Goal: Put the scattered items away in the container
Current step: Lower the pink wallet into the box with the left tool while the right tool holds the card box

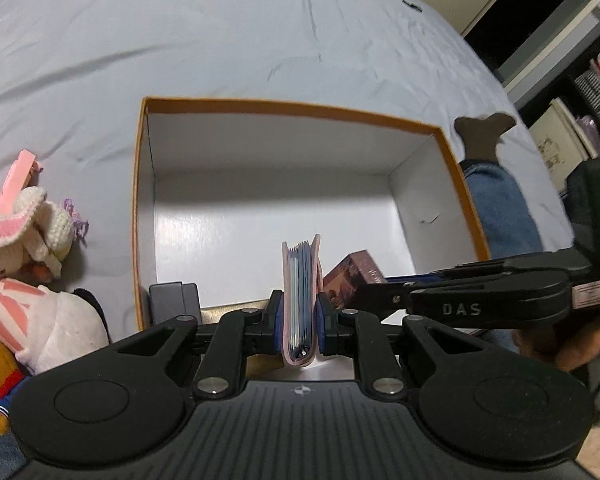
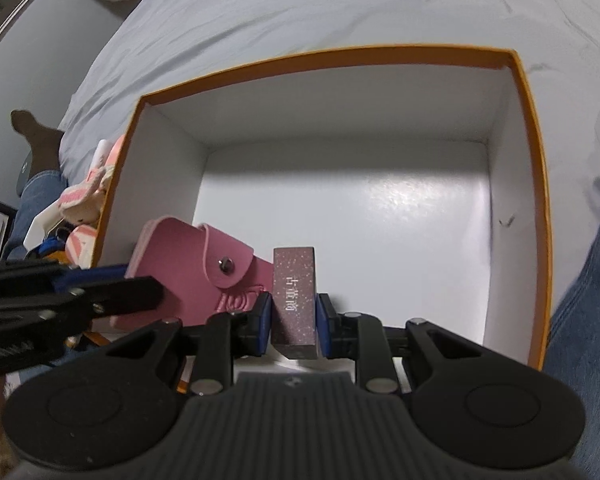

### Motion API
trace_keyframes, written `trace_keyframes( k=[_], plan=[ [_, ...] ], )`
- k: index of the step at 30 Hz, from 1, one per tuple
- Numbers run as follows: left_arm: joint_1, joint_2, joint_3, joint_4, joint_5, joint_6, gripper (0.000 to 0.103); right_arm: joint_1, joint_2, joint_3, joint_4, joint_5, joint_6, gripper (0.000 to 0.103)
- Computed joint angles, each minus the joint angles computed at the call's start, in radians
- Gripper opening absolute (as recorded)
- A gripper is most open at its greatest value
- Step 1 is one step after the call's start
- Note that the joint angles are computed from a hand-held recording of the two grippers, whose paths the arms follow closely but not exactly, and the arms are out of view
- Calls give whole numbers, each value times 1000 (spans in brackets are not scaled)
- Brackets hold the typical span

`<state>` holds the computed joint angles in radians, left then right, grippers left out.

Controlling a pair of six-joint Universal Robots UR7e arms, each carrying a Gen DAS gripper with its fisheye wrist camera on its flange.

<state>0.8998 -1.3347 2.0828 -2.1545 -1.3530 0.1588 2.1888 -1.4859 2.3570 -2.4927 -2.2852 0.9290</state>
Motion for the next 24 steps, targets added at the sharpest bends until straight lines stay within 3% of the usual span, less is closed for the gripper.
trace_keyframes(
  k=[9, 16, 24],
  plan=[
    [-38, 12, 36, 4, 61, -22, 19, 15, 16, 9, -32, -1, 63, 26],
    [-6, 44, -16, 92, 6, -74, 23, 7, 8, 18, -61, 47, 85, 27],
    [22, 42, -57, 153, -57, -58, 25, -11, -2, 47, -145, 106, 92, 28]
  ],
)
